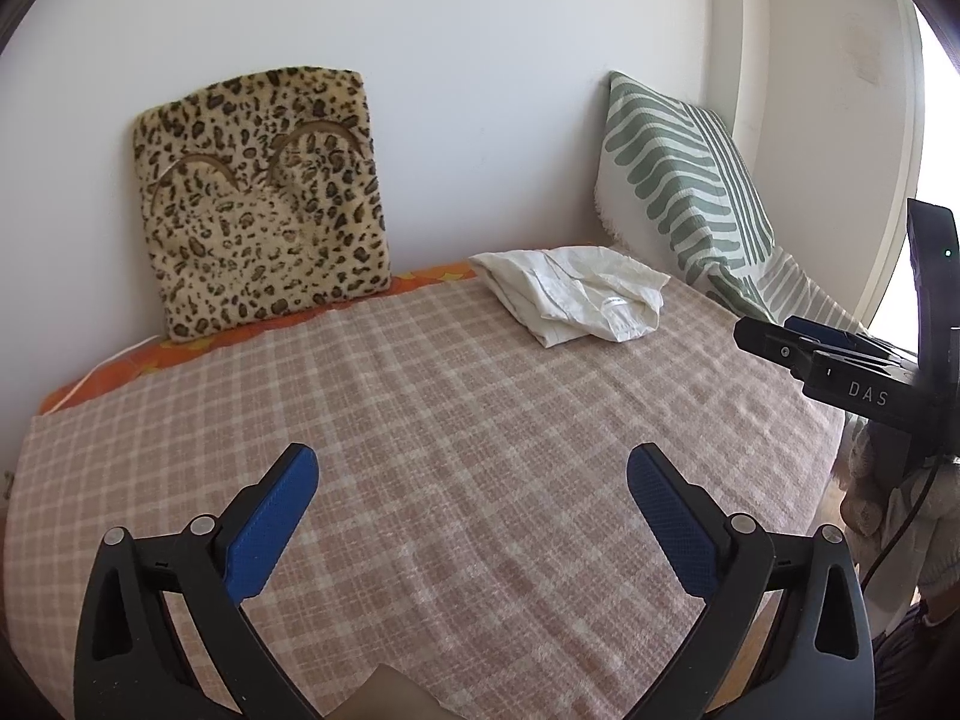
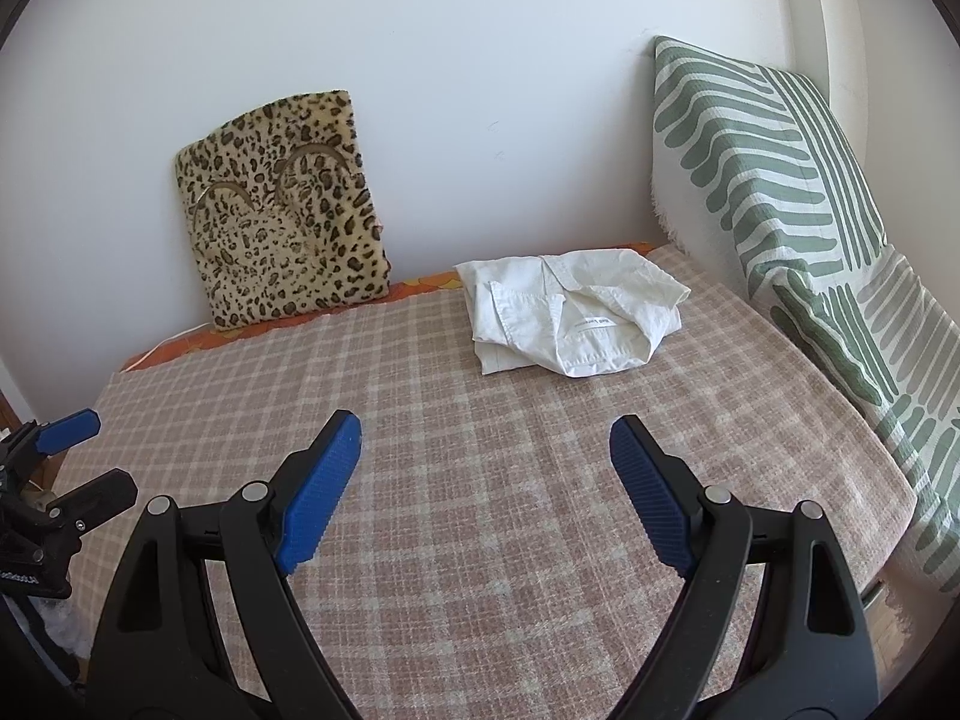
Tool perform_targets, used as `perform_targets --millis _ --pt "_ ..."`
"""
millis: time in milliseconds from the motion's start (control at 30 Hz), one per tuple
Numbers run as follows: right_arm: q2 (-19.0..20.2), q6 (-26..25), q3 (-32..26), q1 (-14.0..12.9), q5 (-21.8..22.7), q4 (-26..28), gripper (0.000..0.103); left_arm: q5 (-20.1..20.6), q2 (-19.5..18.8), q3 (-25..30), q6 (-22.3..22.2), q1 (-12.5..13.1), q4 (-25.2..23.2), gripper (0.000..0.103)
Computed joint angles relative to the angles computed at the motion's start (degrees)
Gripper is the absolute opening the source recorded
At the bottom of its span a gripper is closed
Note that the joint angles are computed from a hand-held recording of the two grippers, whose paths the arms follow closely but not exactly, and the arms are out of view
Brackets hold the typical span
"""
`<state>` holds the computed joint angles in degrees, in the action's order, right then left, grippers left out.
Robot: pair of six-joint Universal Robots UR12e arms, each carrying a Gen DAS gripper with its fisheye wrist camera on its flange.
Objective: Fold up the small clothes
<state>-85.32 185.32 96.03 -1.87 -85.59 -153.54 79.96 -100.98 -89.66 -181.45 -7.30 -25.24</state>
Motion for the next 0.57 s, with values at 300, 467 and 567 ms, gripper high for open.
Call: perform_targets --millis 300,467,567 --pt "0.2 -0.29 -0.2 0.11 0.28 0.64 0.088 -0.05 0.12 -0.1 0.26 -0.04 0.37 0.102" --pt "0.26 -0.22 -0.22 0.06 0.8 0.8 0.088 -0.31 0.1 -0.06 0.49 -0.03 0.28 0.102" --pt "0.37 -0.39 -0.28 0.15 0.82 0.77 0.088 -0.41 0.11 -0.06 0.41 -0.03 0.08 0.102"
